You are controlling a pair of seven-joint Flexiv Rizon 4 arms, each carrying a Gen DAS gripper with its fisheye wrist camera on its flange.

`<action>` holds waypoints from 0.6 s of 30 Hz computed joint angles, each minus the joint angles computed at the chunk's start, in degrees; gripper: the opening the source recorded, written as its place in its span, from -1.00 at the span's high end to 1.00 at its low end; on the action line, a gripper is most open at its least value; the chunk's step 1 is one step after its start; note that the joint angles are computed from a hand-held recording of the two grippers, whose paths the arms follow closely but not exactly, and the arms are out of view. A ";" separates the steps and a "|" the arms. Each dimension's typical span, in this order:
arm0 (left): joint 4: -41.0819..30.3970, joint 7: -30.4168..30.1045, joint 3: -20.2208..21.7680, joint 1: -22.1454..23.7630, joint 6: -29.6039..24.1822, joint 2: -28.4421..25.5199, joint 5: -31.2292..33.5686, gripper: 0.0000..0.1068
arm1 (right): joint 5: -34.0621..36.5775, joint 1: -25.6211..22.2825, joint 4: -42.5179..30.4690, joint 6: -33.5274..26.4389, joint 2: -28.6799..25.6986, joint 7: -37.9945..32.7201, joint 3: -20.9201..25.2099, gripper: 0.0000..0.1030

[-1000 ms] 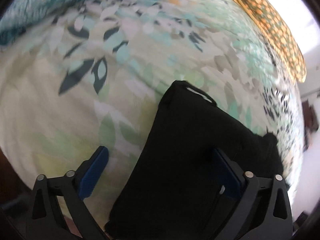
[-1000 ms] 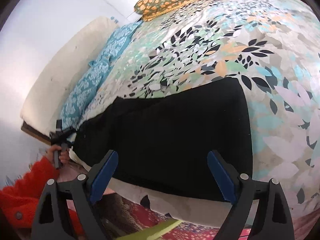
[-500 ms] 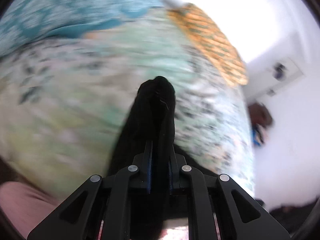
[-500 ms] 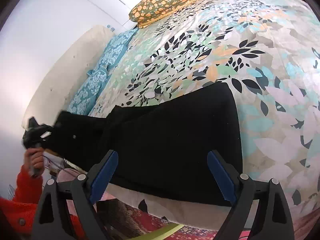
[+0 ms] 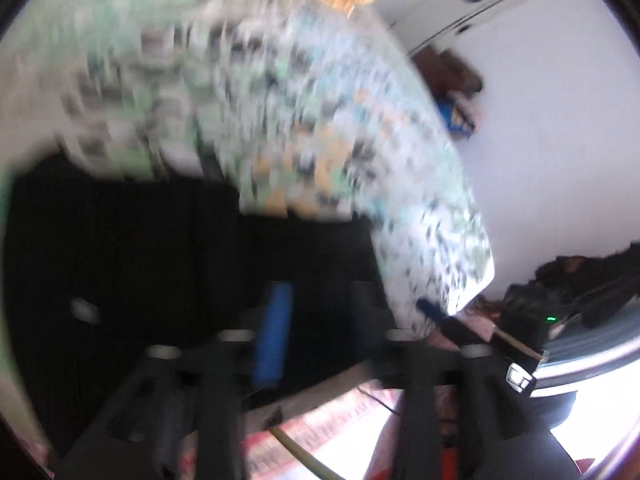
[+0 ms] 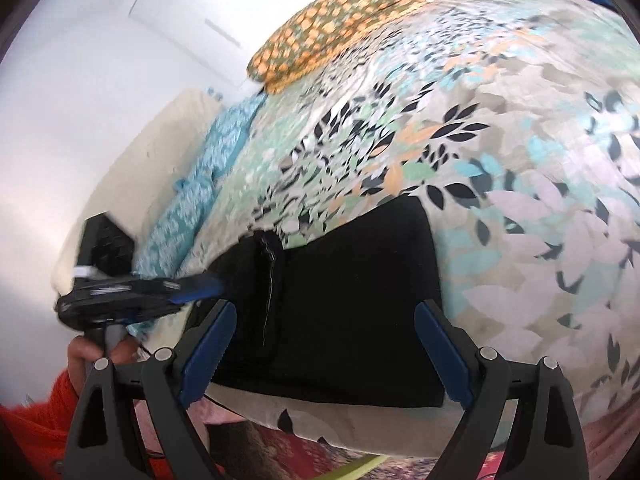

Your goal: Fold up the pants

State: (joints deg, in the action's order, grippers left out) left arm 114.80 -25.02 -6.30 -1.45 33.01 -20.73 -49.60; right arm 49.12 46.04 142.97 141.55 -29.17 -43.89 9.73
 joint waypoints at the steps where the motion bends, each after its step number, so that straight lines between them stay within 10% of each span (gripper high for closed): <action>1: 0.68 3.29 -0.20 0.41 3.14 1.26 -3.49 -0.48 | -2.48 -1.58 0.39 1.75 -0.86 1.29 1.02 -0.76; 7: -0.48 10.49 1.50 2.97 18.51 -0.41 -15.75 -0.63 | -27.69 -7.83 -2.62 0.71 -3.02 -2.32 1.33 -0.76; 12: 0.27 16.15 -0.74 4.40 39.48 -8.11 -24.82 -0.62 | -42.48 -9.64 -9.02 -16.33 -3.00 -6.70 -0.83 -0.76; 15: -0.68 3.72 2.48 5.48 37.59 -11.03 -15.14 -0.45 | -44.95 -11.70 -11.80 -20.63 -4.76 -5.62 -1.11 -0.76; 18: 0.00 9.14 -2.57 8.97 37.82 -9.59 -20.90 -0.45 | -47.17 -15.54 -13.32 -19.46 -7.28 -3.55 0.42 -0.75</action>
State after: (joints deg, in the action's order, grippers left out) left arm 114.80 -15.88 -8.87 7.52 70.83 -30.33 -70.50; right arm 1.95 30.50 129.64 122.09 -36.45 -47.44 10.15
